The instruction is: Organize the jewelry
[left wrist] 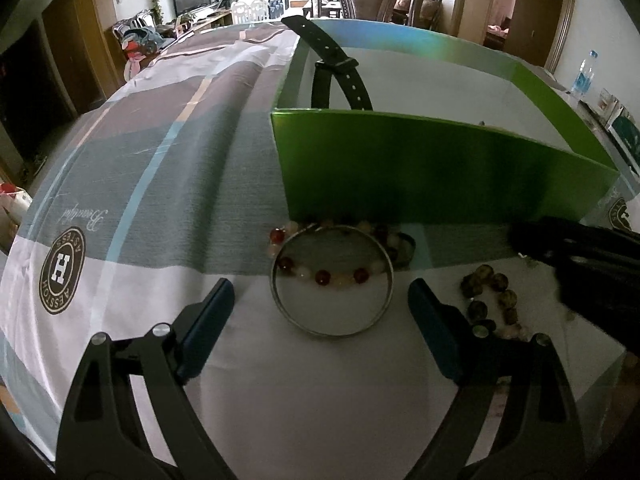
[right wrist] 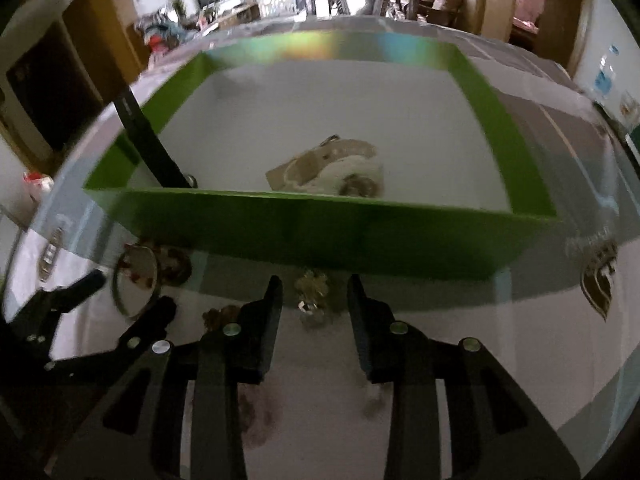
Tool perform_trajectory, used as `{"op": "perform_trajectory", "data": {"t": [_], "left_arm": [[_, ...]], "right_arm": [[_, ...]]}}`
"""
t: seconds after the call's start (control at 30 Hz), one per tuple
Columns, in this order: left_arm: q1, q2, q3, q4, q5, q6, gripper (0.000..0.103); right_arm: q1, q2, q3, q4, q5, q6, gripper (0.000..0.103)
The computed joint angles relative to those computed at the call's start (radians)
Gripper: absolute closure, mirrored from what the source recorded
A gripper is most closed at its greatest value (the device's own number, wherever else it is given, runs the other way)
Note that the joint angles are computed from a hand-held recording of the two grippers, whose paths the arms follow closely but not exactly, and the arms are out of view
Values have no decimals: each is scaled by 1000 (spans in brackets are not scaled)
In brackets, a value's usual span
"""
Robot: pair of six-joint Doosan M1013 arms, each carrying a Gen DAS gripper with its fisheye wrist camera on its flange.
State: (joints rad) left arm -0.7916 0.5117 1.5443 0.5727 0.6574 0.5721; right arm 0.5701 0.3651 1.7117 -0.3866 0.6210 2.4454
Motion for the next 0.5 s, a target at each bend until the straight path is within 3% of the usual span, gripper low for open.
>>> {"op": "perform_trajectory", "data": {"t": [0.03,0.17,0.23,0.5], "left_arm": [[0,-1,2,3,-3,0,16],[-1,-9,14,28,-15,-23,28],[-3,-14,22,41,-22,-39,43],[-9,-63,91,92,-95,-119,43]], "right_arm": [[1,5,-3,-17,4,12,83],[-7,-16,25,38,-42,-31,82],[-5,-35,48,7,-63,5,82],[-18,-147,186,-44,-184,152,82]]}}
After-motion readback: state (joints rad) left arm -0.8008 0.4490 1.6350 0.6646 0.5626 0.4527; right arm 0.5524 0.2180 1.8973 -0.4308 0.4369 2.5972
